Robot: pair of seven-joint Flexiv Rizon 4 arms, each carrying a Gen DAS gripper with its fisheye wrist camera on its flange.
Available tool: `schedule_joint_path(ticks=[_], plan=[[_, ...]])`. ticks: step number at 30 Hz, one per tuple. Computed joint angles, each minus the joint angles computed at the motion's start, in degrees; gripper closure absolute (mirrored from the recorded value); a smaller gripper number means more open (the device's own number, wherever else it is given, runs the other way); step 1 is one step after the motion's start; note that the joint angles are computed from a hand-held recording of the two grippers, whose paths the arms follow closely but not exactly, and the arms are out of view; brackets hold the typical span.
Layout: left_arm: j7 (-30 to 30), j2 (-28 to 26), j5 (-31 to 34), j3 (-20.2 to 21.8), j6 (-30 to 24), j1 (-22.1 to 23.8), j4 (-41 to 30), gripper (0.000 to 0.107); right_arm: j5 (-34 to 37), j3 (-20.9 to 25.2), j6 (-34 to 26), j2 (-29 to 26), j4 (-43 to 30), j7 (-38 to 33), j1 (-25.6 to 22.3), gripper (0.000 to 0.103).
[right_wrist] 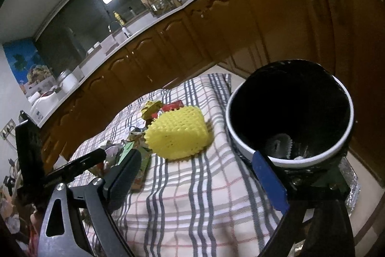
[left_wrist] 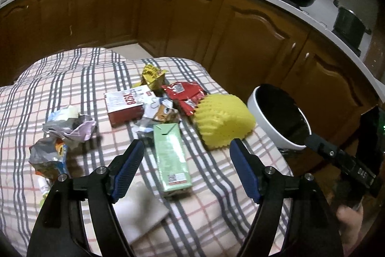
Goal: Collect trash
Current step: 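Grasp the cartoon-printed wrapper with the left tool while the right tool grasps the yellow foam net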
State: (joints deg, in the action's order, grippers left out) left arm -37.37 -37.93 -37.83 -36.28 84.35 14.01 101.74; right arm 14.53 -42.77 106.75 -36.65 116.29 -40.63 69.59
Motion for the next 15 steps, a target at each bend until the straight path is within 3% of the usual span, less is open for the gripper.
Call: schedule_joint_path(ticks=[4, 15], plan=[[-2.06, -0.59, 0.41, 3.7, -2.57, -2.19, -2.5, 0.031, -1.05, 0.82, -0.29, -0.47, -1.54, -0.43, -1.13, 0.008], [-7.9, -4.7, 1.57, 15.11, -11.59, -10.17, -13.39, 0.031, -7.86, 12.3, -2.48, -1.7, -9.76, -1.75, -13.69, 0.012]])
